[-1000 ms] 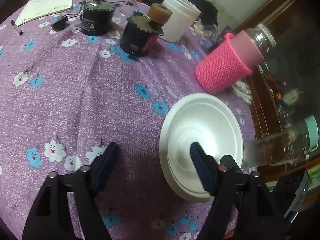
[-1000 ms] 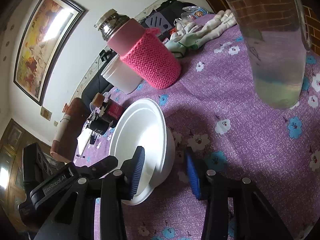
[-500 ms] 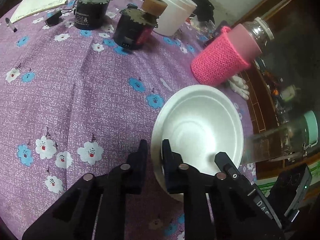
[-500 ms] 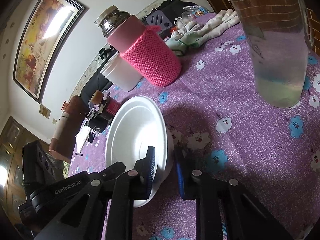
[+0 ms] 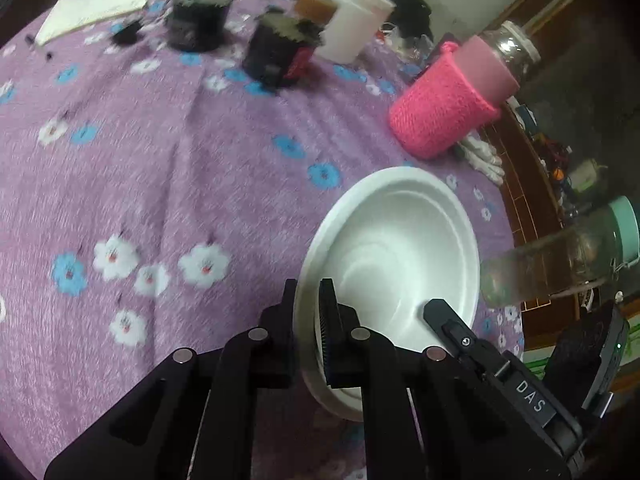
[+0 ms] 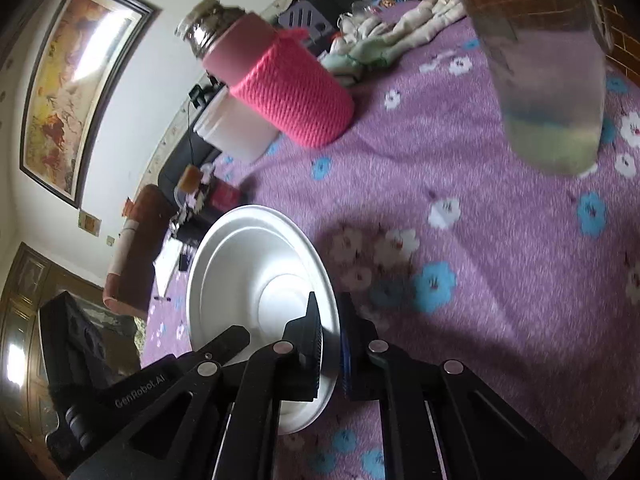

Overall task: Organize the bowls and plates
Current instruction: 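Lift the white bowl with both tools and carry it over the stack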

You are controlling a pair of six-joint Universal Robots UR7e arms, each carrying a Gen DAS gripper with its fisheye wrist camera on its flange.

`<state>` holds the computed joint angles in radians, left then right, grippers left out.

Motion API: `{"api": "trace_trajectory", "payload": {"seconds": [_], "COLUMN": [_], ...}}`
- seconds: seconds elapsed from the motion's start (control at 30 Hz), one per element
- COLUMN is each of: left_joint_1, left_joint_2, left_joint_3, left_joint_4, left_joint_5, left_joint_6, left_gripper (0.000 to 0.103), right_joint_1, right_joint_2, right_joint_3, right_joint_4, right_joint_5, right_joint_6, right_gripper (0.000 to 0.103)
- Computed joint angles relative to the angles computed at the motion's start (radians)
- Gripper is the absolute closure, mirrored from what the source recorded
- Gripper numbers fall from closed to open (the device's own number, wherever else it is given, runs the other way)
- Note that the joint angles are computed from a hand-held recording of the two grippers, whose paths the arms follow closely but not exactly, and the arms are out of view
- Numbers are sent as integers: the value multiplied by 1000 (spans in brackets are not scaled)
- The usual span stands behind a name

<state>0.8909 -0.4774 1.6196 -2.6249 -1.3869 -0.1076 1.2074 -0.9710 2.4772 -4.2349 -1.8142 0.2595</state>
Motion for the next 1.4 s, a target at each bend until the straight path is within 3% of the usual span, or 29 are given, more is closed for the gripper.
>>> {"api": "trace_trajectory", "payload": {"seconds": [0.3, 0.57, 0.93, 1.2, 1.4], "left_joint_1": [9, 40, 147, 241, 303], "left_joint_2": [-151, -334, -571, -714, -791], "left_joint_3": [167, 319, 392, 414, 429], "left_joint_4": [-55, -108, -118, -99, -115], "left_joint_5": [33, 88, 116, 115, 160], "left_joint_6": [40, 65, 92, 106, 121], "left_gripper": [97, 97, 97, 96, 96], "right_joint_1": [84, 270, 527, 646, 709], "right_joint_2": [63, 195, 306, 378, 470], "right_joint_3": [37, 6, -206, -366, -504], "right_joint_4": [-41, -99, 94, 266, 386], "right_joint_5": [-29, -132, -229, -248, -217], "right_joint_6": [60, 85, 83, 77, 63], "right_gripper": [96, 96, 97, 97, 97]}}
